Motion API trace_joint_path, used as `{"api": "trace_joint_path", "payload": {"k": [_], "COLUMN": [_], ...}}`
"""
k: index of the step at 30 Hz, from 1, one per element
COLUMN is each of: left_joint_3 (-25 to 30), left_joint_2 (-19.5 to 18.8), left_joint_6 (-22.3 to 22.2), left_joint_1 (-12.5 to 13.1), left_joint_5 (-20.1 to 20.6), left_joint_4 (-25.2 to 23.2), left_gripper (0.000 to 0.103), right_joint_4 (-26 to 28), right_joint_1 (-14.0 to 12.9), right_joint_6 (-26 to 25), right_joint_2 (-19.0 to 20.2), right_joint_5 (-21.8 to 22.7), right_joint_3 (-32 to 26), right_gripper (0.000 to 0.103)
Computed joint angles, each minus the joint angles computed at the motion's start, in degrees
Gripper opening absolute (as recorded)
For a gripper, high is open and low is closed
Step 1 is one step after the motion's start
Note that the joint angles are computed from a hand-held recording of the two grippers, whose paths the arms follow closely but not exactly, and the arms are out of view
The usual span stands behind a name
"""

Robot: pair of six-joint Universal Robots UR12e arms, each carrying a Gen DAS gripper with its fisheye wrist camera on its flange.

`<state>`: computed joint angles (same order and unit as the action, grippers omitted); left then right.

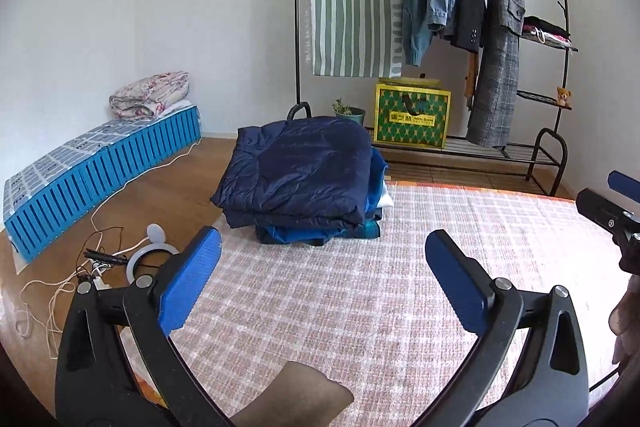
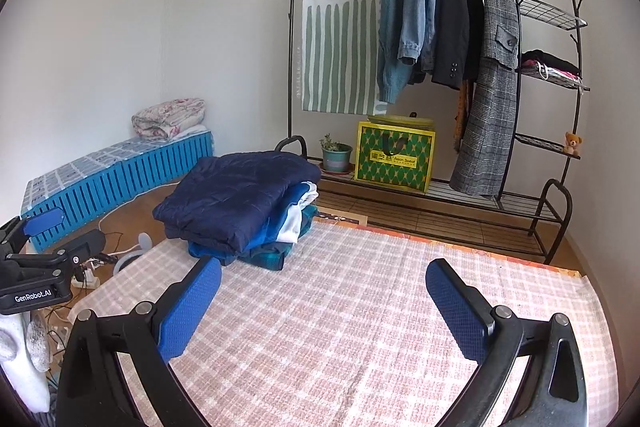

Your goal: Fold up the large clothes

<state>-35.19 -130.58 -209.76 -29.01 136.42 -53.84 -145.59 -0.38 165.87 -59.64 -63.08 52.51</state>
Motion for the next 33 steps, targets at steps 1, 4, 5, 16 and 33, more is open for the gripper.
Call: {"api": "trace_joint_path", "payload": {"k": [1,4,5,16,33], "left_joint_3": [0.0,0.2,0.3,0.2,0.6], "left_joint_2": [0.0,-0.2,-0.2,-0.3,-0.5], "left_joint_6": [-0.1,0.0,0.1,0.0,-0.1], "left_joint_1": [0.1,0.2,0.2,0.2,0.2], "left_joint_5": [-0.3,-0.4,-0.4,-1.0,-1.2], "left_joint_4": [-0.2,-0.3,-0.2,0.6,0.2], "left_gripper": [0.103,0.103,0.103,0.103,0.103], "right_joint_4": [-0.3,-1.0,-1.0,0.2,0.8], "right_joint_1": [0.1,0.3,0.4,0.4,0.4], "right_joint_6": [-0.2,-1.1,-1.2,-1.2,-1.2], "right_joint_2": [-0.1,-0.1,0.0,0.5,0.5], "right_joint_5": [-0.5,-1.6,-1.8,-2.1,-2.6], "right_joint_3": [0.2,0.5,0.5,-0.4,-0.5], "right_gripper": [0.103,0.103,0.103,0.103,0.103]}}
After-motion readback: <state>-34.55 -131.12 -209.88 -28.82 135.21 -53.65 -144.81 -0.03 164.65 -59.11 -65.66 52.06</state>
